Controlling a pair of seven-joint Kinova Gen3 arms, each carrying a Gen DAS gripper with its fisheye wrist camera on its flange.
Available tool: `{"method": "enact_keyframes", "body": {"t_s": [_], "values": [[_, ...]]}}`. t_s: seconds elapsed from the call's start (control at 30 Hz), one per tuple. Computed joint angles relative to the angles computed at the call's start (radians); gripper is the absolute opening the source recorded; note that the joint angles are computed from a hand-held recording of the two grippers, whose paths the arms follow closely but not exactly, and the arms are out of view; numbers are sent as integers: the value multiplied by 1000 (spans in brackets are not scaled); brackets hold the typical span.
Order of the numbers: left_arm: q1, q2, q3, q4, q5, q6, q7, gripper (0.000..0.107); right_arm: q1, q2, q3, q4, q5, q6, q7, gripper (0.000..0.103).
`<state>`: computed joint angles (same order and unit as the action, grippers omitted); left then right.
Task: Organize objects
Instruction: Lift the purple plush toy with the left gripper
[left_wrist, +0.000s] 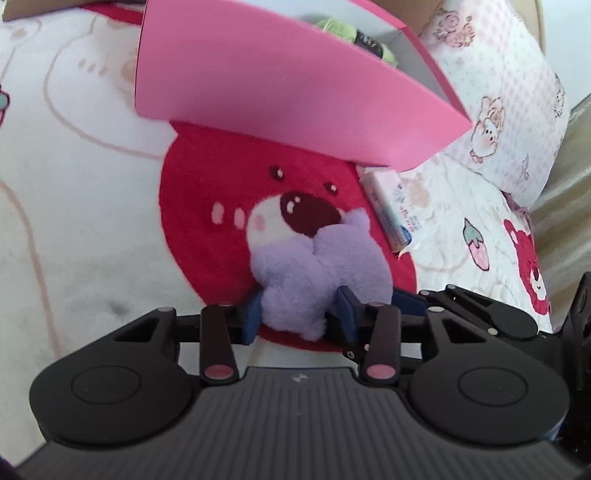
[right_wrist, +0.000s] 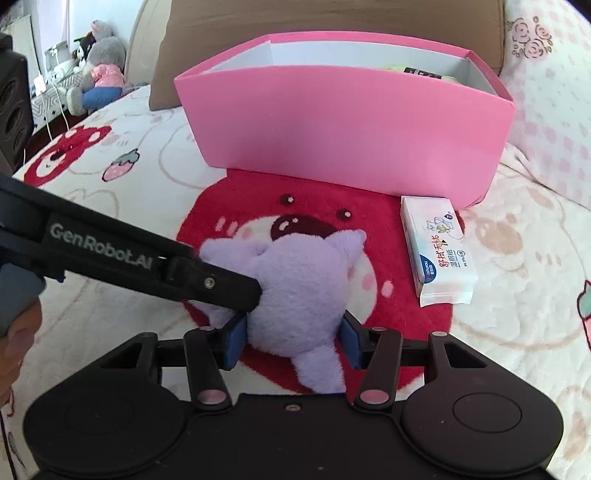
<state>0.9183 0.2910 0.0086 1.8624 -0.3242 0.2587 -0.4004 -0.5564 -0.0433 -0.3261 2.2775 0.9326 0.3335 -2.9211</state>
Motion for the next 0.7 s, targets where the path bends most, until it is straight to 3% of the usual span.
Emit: {"method": "enact_keyframes", "body": {"t_s": [0.17, 0.3, 0.43, 0.53, 0.7], "values": [[120, -22, -81, -10, -132, 50, 133, 37, 16, -40, -25, 12, -17, -7, 4, 56], [39, -34, 32, -37, -93, 120, 121, 36, -15, -48, -98, 6, 65, 114, 4, 56], [59, -45, 53, -54, -165, 171, 187, 36, -47, -71, -93, -3, 24, 149, 42, 56], [29, -65, 100, -67, -163, 211, 201, 36, -61, -90, -124, -7, 44, 192, 33, 56], [9, -91, 153, -100, -194, 282, 235, 37, -72, -128, -128, -41, -53, 229, 129, 57]]}}
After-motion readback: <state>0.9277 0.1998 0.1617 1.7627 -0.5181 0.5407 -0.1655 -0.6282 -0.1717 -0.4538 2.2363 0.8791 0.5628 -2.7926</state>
